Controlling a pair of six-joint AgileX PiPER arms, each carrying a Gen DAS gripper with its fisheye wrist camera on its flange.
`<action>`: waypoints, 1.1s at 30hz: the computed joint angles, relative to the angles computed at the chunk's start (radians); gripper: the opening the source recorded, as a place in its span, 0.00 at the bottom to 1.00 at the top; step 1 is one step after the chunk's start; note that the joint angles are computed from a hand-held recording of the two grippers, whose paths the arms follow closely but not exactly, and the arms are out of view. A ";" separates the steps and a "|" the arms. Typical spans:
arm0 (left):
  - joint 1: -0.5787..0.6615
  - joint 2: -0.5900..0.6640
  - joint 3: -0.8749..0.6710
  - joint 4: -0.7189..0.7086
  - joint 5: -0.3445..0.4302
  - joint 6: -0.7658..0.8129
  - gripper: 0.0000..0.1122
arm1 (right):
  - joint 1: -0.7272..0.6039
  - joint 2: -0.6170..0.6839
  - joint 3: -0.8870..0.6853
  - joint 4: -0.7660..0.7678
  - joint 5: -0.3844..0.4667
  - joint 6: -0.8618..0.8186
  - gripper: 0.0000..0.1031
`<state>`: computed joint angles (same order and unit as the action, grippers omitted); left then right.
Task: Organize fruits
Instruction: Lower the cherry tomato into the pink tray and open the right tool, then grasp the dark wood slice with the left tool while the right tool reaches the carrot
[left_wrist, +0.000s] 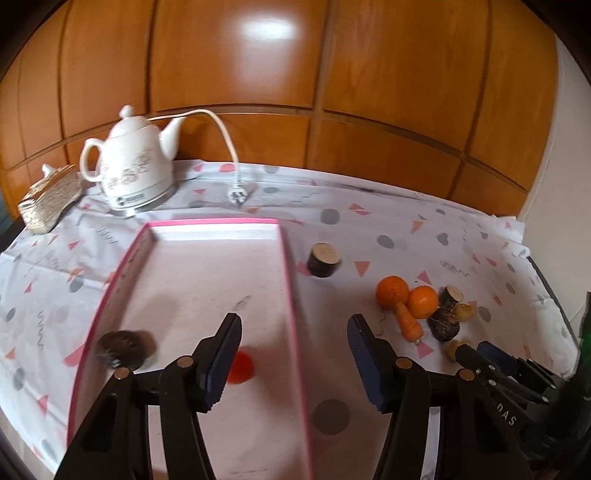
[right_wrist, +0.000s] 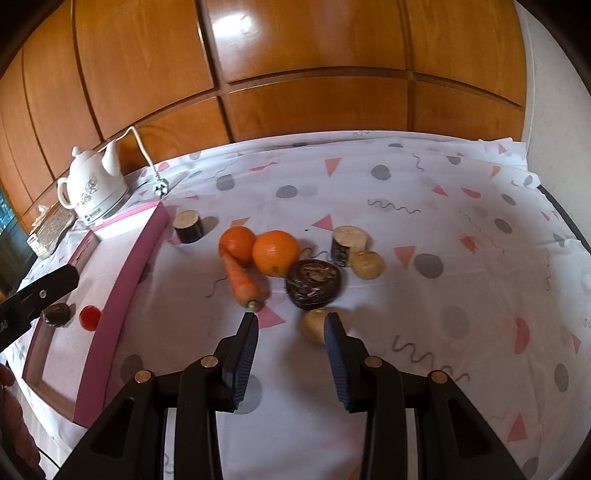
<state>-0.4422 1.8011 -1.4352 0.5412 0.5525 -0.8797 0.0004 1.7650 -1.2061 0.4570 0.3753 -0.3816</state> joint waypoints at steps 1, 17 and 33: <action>0.000 0.017 -0.023 -0.025 0.004 0.029 0.53 | -0.004 0.000 0.000 0.002 -0.001 -0.001 0.36; -0.026 0.159 -0.185 -0.127 0.064 0.137 0.45 | -0.040 0.002 0.041 -0.067 -0.058 0.006 0.36; 0.002 0.374 -0.539 -0.214 0.238 0.181 0.39 | -0.008 0.076 -0.125 0.062 0.032 -0.156 0.36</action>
